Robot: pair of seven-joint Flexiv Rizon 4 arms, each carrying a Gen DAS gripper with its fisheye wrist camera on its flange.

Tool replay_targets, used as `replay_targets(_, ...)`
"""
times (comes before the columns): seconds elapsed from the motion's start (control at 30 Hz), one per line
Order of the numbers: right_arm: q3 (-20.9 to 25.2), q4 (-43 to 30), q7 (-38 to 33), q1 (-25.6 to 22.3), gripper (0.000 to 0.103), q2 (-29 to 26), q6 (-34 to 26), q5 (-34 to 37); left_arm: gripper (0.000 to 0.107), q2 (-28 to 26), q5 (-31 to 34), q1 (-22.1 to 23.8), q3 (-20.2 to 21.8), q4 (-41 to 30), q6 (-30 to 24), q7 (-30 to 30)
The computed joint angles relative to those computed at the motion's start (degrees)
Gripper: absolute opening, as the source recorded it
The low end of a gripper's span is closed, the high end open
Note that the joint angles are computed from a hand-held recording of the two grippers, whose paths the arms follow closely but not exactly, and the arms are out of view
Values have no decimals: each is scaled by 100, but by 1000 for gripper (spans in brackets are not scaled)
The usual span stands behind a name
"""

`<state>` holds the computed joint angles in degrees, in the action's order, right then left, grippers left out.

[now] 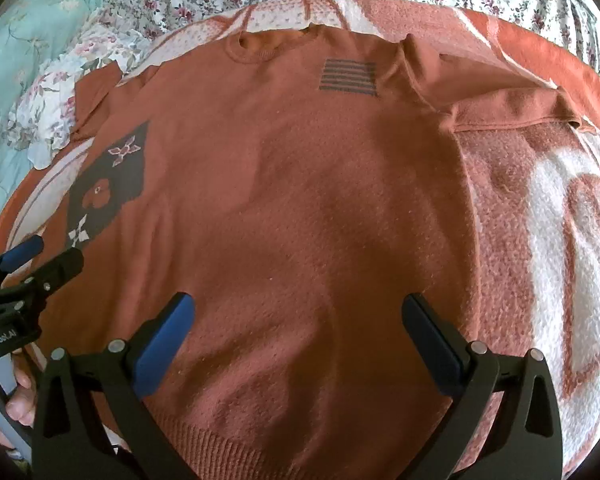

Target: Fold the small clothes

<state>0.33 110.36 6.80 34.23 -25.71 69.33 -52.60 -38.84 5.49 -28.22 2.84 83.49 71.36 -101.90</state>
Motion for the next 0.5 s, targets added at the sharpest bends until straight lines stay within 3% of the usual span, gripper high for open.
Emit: replay_targets(0.5, -68, 39, 113, -51, 103, -25, 161, -100, 101, -162, -31, 8, -34, -231, -143, 55)
